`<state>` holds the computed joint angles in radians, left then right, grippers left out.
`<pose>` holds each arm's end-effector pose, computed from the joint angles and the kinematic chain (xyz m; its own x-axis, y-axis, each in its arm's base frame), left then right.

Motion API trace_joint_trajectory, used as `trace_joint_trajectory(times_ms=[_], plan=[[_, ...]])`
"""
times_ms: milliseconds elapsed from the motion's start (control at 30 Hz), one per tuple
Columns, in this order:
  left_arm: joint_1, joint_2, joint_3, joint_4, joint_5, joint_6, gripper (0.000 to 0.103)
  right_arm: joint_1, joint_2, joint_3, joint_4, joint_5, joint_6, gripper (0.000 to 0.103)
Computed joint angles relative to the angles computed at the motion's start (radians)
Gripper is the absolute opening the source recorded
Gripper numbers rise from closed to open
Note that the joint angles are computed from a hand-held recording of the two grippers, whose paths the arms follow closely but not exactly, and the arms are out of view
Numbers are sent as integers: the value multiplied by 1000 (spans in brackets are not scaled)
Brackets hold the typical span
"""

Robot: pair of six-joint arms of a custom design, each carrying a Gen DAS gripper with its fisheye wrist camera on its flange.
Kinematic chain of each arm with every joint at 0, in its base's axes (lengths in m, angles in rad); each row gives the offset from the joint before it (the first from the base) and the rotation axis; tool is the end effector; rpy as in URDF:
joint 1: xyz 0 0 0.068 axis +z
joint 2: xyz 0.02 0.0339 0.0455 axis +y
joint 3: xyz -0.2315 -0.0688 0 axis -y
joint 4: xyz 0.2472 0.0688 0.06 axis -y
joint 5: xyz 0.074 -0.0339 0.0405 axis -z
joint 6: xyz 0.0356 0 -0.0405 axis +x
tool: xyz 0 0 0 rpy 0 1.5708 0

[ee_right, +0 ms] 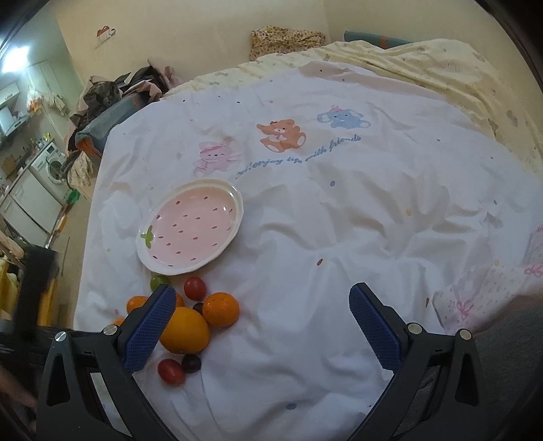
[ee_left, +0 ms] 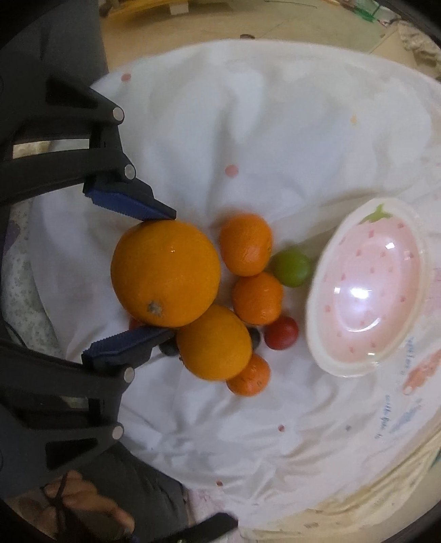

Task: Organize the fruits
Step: 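Lift the large orange with the left gripper while the right gripper grasps another large orange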

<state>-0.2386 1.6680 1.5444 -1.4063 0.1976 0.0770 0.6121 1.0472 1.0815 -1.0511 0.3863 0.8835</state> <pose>0.2895 -0.0776 0.2642 -0.9496 0.3086 -0.0558 0.3135 0.9299 -0.1924 0.1759 0.1071 0.2915 -0.7276 0.3640 -0.5814 0.3032 0.9310 0.2034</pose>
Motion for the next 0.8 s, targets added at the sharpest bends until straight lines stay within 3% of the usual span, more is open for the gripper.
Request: trace_joint_trajectory(times_ms=[333,667,800], plan=[[119,-46,45,109,19,-30,56,8,20,3,12,-53,-39,103],[159,-116,-28,192,27,-27,57,-133,112,13,68,-443,-55,100],[186,-92,-18,172,47,-40,56,-144,209,33,142,-615,-35,81]])
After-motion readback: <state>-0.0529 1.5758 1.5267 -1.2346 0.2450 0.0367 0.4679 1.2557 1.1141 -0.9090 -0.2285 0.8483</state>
